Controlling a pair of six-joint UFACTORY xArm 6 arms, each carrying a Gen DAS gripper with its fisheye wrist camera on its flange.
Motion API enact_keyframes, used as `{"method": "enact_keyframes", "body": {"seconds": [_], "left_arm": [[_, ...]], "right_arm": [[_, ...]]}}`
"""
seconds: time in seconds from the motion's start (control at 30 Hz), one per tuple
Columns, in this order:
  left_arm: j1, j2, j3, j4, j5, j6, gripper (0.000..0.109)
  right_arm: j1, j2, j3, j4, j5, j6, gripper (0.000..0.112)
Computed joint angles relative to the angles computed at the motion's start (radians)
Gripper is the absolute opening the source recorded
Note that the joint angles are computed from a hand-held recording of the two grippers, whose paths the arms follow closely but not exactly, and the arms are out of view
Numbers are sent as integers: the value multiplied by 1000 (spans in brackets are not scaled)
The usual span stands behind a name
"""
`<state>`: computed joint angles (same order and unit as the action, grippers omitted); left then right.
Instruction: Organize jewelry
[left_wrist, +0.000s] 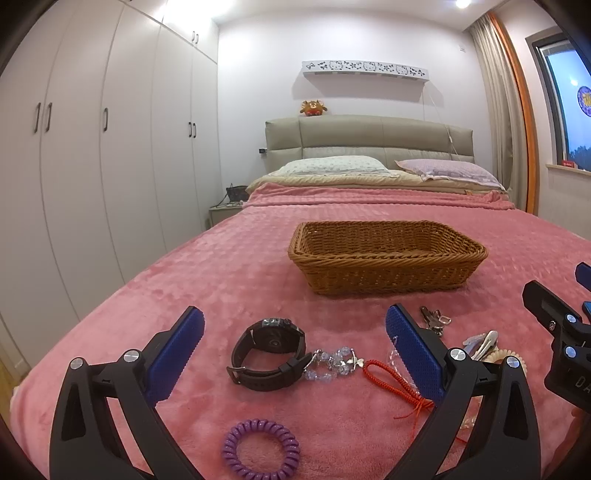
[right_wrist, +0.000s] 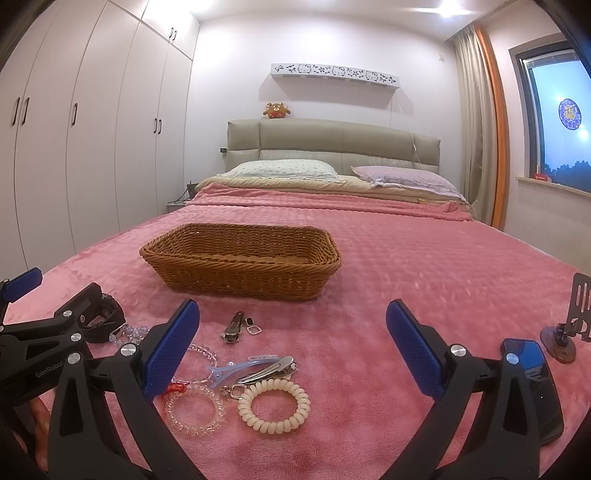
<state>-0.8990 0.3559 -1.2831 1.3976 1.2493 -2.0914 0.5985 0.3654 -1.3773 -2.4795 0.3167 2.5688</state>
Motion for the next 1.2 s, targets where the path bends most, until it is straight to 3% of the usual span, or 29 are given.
{"method": "enact_keyframes", "body": {"seconds": [0.83,1.2], "left_arm": [[4,-11,18,-4,-6,-29,96],[24,-54,66,1,-62,-78,96]], "right_arm": [[-2,7,-9,-2,-7,0,97],[-10,20,-29,12,-32,-5,96]]}}
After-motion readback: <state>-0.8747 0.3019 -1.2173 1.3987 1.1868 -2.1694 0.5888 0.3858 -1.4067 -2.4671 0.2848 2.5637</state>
